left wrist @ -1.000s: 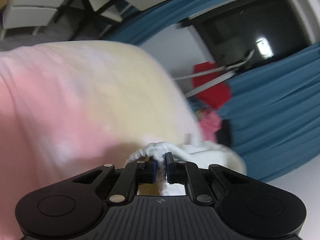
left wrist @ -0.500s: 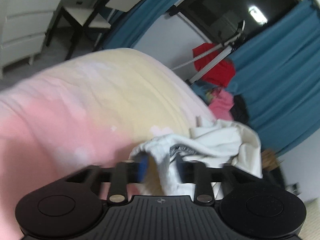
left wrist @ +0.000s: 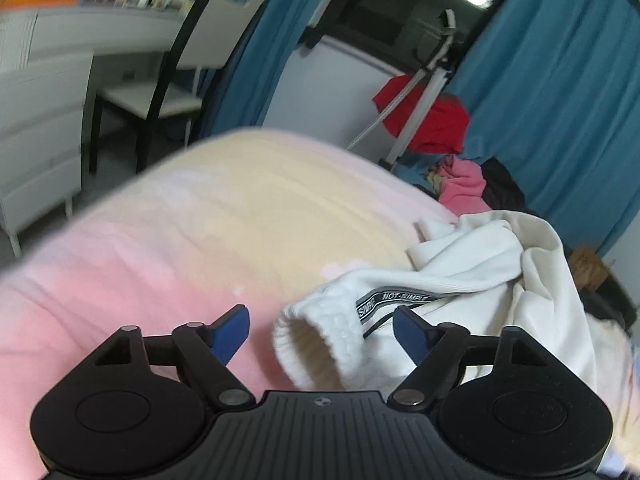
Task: Fold clothes
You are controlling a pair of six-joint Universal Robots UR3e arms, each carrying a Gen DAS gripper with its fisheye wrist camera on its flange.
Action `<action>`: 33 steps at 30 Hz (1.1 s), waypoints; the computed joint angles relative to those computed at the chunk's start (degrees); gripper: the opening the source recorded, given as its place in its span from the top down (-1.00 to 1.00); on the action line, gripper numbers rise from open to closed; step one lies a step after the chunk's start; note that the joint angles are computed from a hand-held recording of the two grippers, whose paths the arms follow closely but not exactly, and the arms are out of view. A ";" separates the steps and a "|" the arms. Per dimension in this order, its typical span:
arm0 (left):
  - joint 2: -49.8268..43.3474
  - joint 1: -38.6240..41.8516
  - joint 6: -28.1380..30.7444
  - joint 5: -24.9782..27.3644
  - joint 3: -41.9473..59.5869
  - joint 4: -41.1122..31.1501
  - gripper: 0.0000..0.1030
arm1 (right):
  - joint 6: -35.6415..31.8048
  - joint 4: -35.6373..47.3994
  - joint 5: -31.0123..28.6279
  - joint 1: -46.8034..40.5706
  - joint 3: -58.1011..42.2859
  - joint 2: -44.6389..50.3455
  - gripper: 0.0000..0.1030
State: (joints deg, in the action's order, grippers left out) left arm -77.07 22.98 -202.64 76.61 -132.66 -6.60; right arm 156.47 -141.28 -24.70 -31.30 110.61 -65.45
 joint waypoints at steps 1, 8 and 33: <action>-0.83 1.28 -0.92 -2.39 -0.32 0.79 -0.24 | 0.44 -1.61 -1.06 0.33 0.76 -0.61 0.16; -3.72 2.57 -7.01 -3.62 2.76 3.96 0.35 | 8.41 -12.97 -2.79 0.26 9.98 -7.58 0.46; -36.31 17.66 17.31 4.91 58.74 -30.32 0.62 | 59.19 -46.91 -17.48 47.25 -28.82 25.56 0.45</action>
